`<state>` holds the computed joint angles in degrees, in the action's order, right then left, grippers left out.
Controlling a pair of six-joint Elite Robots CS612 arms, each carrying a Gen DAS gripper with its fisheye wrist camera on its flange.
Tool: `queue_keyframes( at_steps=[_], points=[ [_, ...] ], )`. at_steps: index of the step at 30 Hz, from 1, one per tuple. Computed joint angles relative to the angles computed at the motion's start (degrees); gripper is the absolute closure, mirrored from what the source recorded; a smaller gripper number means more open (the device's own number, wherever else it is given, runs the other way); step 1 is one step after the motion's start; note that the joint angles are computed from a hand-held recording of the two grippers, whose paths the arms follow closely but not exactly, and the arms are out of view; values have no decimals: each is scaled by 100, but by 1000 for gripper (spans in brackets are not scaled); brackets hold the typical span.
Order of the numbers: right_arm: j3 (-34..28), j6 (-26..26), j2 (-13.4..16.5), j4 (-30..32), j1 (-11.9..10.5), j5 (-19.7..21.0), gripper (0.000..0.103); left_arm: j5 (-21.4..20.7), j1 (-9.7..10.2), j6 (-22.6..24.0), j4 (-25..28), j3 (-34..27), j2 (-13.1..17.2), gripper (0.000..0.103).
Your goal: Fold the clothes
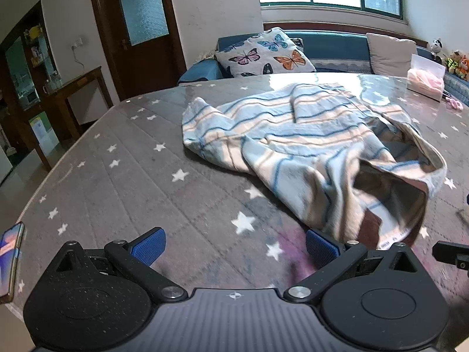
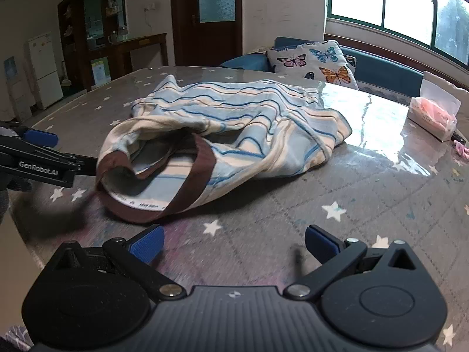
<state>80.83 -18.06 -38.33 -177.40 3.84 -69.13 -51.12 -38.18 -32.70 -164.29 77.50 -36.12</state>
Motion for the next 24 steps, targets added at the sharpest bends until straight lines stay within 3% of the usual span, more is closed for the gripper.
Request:
queue_keyframes(
  at_steps=[10,17,24],
  points=[
    [-521,124,136,167,-41,23,0,10,167,108,120,-358,102,0],
    [-1366,488,473,519,-13,-311,1,-249,245,783,-14,-945,350,0],
    [-2588,797,1036,1352,33,-715,17,-715,297,1363,31,-1628,666,0]
  ],
)
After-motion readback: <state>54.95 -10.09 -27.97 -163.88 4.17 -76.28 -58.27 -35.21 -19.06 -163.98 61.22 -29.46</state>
